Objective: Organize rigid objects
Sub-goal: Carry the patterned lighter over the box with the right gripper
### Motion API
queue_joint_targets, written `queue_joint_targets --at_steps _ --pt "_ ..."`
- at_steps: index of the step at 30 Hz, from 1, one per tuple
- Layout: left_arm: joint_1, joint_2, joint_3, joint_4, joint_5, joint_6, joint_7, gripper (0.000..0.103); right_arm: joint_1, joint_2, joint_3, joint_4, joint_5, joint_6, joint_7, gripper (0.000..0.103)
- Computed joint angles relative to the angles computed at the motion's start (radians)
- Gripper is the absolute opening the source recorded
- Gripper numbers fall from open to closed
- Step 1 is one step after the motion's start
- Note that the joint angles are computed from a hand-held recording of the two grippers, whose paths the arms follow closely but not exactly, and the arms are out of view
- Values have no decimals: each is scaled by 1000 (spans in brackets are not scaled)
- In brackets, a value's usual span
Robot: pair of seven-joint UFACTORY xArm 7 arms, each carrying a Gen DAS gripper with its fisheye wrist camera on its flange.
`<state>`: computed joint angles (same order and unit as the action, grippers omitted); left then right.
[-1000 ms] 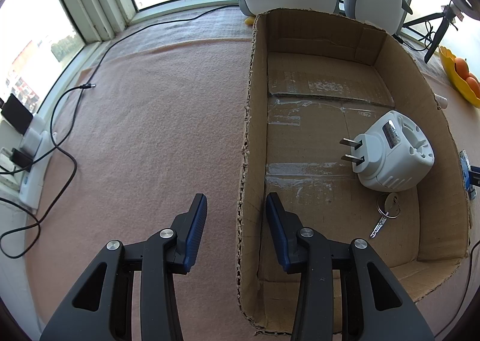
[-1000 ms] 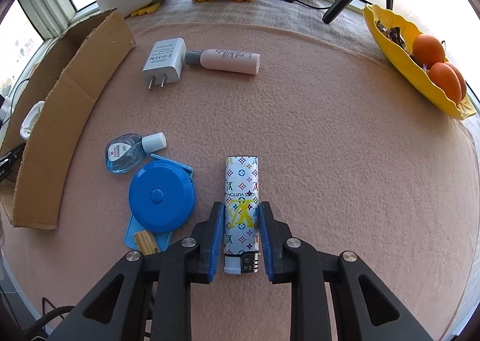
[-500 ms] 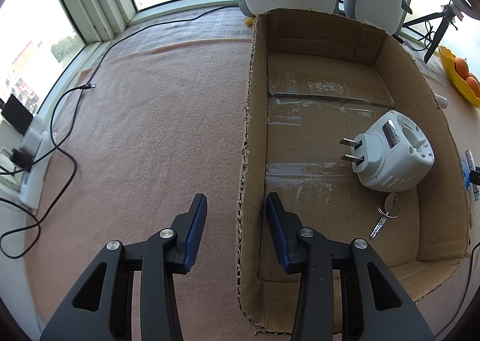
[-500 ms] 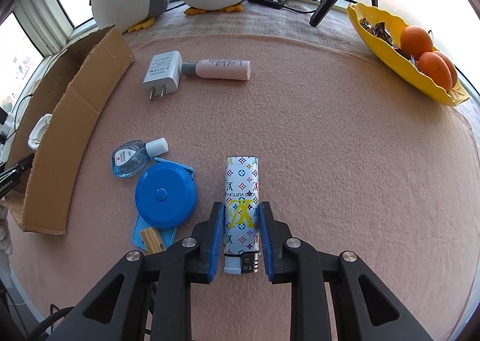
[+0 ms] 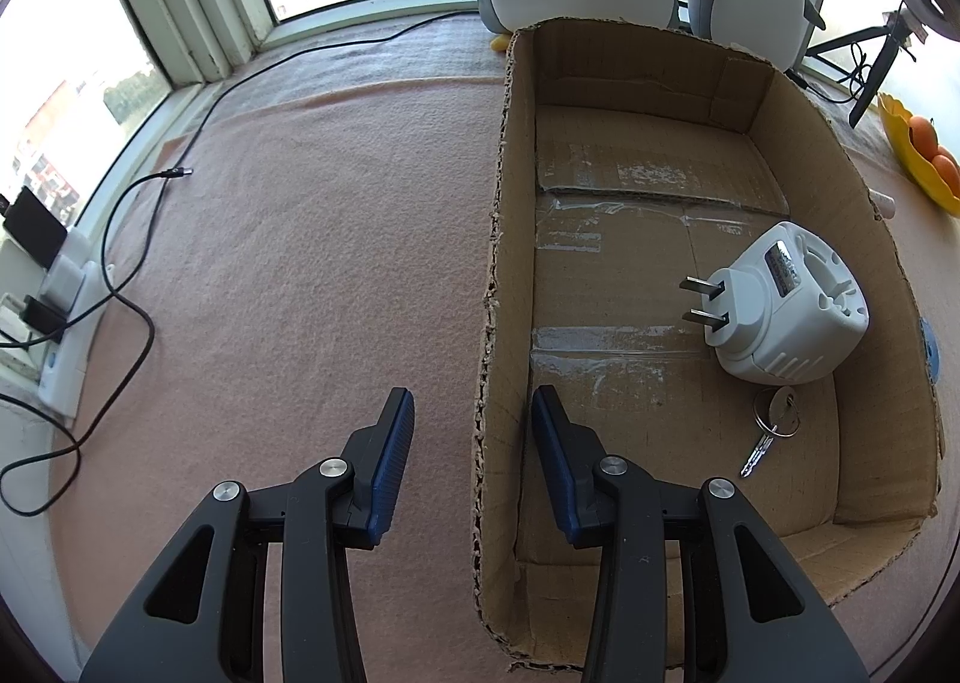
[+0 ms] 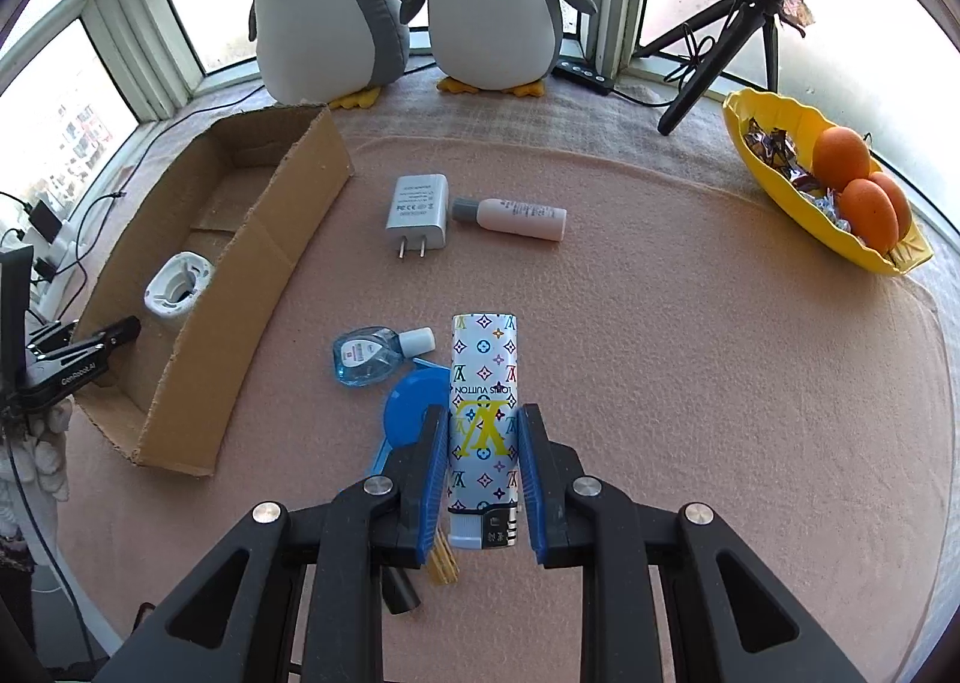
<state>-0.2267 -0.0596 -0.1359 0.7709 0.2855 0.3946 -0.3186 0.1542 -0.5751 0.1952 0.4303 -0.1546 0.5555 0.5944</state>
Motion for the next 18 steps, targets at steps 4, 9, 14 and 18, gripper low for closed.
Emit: queue_joint_targets --at_steps 4,9,14,18 --pt "-1 0 0 -1 -3 -1 1 40 49 21 12 49 22 -5 -20 21" --pt "-1 -1 1 -3 -5 -4 2 40 103 80 32 115 41 -29 -43 21" --pt "0 -2 1 -4 -7 -5 3 40 145 169 47 179 58 -76 -49 21" --pt "-1 -2 1 -4 -10 -5 6 40 169 245 64 234 47 -106 -44 21"
